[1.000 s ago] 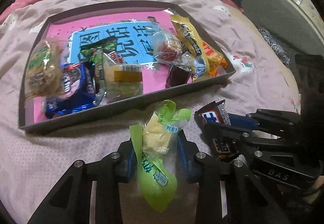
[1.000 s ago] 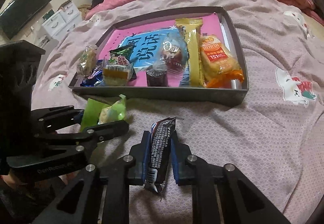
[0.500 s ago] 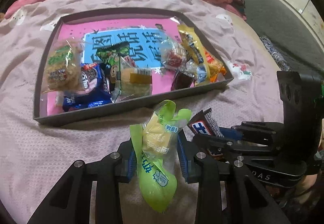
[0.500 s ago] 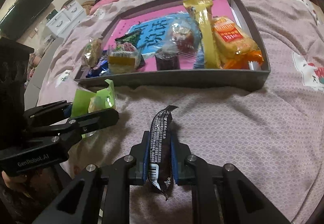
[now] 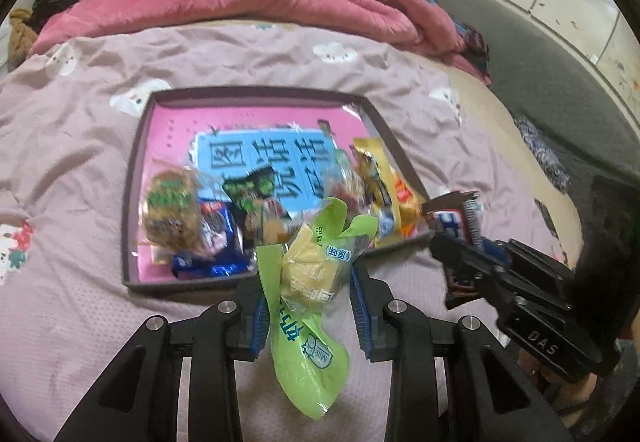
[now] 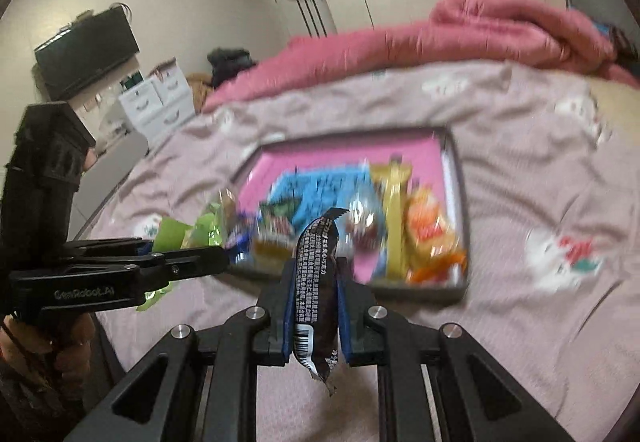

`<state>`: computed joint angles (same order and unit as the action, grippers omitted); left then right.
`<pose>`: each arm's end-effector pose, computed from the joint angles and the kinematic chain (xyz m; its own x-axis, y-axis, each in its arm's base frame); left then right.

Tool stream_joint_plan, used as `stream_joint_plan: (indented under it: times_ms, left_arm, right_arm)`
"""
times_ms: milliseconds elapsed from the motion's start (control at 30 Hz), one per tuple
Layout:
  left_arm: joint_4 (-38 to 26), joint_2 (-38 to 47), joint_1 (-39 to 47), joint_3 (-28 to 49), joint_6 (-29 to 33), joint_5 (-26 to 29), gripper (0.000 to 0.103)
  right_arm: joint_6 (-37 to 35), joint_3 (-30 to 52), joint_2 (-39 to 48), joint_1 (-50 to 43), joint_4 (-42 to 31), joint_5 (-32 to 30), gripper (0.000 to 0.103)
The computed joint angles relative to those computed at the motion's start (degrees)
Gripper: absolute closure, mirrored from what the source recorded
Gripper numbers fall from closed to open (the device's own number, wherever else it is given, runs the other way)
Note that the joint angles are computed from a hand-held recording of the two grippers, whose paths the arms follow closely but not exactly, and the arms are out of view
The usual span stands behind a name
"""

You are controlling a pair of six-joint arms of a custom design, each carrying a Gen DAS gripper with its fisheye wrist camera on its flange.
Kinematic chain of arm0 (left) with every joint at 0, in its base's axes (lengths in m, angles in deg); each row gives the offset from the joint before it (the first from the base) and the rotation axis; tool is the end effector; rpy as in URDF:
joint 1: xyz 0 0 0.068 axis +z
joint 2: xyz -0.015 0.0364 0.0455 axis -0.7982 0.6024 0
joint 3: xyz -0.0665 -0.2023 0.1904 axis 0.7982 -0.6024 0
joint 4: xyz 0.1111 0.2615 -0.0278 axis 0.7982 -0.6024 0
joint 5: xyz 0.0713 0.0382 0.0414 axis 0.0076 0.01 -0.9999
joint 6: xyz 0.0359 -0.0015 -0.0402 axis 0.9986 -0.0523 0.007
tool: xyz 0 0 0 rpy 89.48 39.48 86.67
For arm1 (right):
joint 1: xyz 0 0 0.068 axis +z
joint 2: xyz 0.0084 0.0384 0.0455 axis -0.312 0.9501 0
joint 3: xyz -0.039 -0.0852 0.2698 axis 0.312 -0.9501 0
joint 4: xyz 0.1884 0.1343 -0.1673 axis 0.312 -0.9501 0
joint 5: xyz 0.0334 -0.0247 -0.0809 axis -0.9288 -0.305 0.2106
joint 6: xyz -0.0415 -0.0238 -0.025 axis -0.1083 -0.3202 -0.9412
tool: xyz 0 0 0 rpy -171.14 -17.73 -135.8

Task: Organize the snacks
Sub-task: 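Lift and carry the Snickers and green pack over the tray with both tools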

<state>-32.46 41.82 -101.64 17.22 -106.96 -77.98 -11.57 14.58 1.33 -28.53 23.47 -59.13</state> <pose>0.2049 -0.2129 0.1607 -0.7680 -0.3044 -0.5634 -0.1570 0.9425 -0.2952 0.2577 -0.0222 0.1816 -0.6205 -0.3339 -0.7096 -0.6620 0.7081 0.2457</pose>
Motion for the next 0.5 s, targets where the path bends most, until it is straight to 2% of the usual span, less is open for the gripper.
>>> stream_joint_plan:
  times_ms: [167, 500]
  left_arm:
    - [-1.8, -1.4, 0.5, 0.8, -0.2, -1.4, 0.068]
    - [-2.0, 0.5, 2.8, 3.5, 1.2, -1.4, 0.067]
  right_arm:
    - [1.0, -0.8, -1.9, -0.5, 2.7, -0.4, 0.086]
    - [4.8, 1.0, 0.4, -0.3, 7.0, -0.5, 0.086]
